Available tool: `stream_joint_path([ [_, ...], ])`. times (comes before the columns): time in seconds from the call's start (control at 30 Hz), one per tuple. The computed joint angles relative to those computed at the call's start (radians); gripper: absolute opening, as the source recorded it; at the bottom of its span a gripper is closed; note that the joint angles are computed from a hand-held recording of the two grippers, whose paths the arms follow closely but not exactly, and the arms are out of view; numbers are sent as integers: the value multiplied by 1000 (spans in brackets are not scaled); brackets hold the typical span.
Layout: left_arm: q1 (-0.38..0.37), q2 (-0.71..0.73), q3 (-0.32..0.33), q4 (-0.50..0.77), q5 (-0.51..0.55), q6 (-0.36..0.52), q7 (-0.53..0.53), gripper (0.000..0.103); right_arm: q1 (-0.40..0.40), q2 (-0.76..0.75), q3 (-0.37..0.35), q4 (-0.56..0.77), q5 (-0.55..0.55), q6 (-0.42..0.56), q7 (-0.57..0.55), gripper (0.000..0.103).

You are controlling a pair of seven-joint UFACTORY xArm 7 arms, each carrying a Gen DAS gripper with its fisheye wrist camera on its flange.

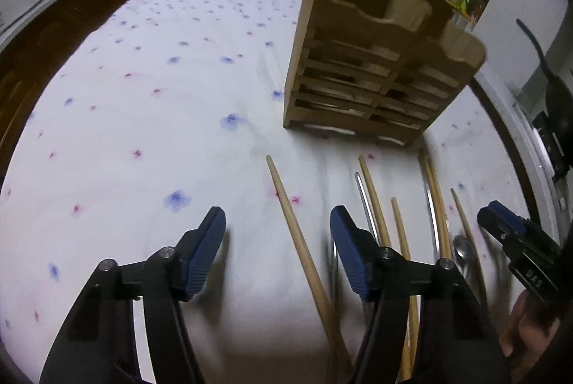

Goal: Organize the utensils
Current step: 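Lower the left and right tools and grasp a wooden chopstick each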

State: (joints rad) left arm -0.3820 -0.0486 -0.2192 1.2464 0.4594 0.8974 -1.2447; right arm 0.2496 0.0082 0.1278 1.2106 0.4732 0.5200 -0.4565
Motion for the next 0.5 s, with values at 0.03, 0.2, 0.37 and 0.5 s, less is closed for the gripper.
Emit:
stream_joint_path([
  [0.03, 3, 10, 4, 6, -10, -1, 14, 58, 0, 20, 0, 18, -21, 13, 13, 43],
  [0.2, 10, 57, 25, 30, -63, -14, 78, 45, -1, 98, 6, 89, -122, 60, 79, 29],
  [0.37, -24, 116, 27, 102, 13, 50, 84, 36, 18, 134, 11, 113, -271, 42, 136, 24],
  [0.5, -49, 136, 35, 127, 37, 67, 114, 9, 10, 137, 23, 116, -274, 38, 111, 6],
])
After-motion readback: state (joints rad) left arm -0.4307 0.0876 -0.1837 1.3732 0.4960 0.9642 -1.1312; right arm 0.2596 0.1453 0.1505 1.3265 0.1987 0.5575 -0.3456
